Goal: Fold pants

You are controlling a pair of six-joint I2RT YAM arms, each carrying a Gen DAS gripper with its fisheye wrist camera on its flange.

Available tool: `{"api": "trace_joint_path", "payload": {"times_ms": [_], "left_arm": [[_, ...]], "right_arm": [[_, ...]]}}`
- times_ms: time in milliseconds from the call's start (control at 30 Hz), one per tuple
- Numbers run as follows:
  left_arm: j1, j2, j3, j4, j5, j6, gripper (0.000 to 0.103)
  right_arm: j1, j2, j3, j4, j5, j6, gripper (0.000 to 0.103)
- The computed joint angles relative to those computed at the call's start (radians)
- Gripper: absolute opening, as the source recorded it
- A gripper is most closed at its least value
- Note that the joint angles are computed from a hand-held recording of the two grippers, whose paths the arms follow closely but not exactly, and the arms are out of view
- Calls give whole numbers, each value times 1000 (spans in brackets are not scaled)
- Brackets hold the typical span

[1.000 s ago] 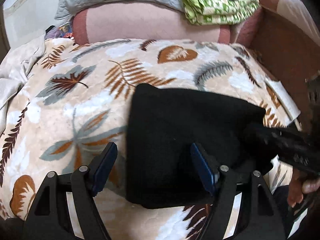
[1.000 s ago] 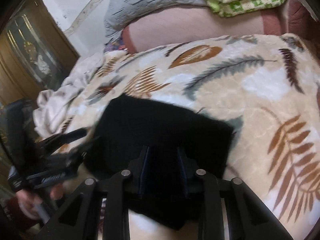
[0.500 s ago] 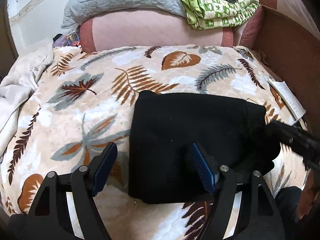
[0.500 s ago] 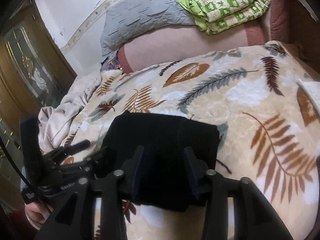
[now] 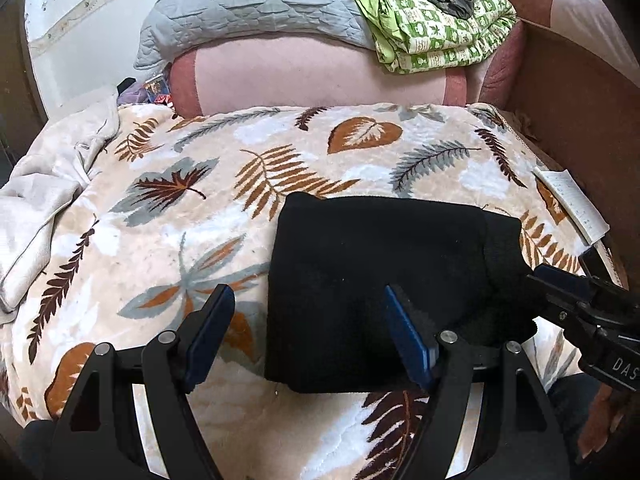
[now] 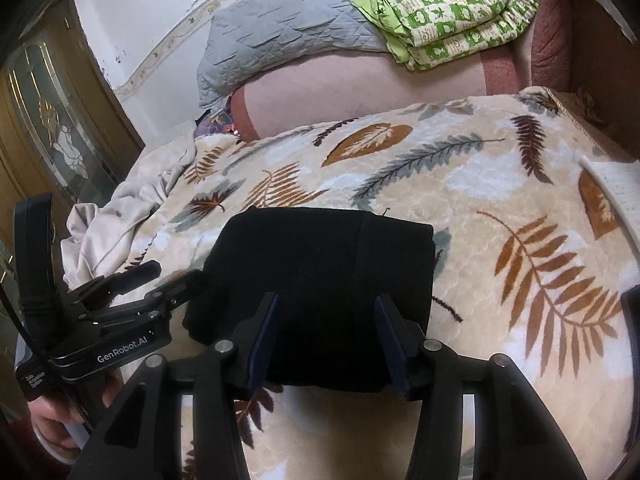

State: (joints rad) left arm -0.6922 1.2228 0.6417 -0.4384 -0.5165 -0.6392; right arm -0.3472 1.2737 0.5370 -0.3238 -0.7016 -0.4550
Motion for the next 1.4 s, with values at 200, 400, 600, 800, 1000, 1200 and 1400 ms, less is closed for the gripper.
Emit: {"api": "trace_joint_path", "payload": {"times_ms": [200, 400, 600, 800, 1000, 1200, 1400], "left_arm": [[-20, 2, 1, -6, -33, -16, 76], [10, 0, -13, 6, -15, -14, 76], [29, 4, -24, 19, 3, -16, 76], [43, 6, -33, 31, 15, -16, 76], [75, 7, -46, 54, 55, -3, 76], [148, -28, -78, 94, 159, 41, 76], [259, -51, -106, 132, 290, 107, 76]], "right_arm": [[6, -24, -7, 16, 9, 26, 50], [23, -14, -6, 46, 37, 58, 56], [30, 7, -11, 63, 64, 61, 56], [37, 19, -8, 73, 70, 69, 56], [26, 30, -4, 88, 86, 73, 62], [-4, 100, 24, 110, 113, 81, 67], [-28, 197, 61, 137, 125, 104, 75]]}}
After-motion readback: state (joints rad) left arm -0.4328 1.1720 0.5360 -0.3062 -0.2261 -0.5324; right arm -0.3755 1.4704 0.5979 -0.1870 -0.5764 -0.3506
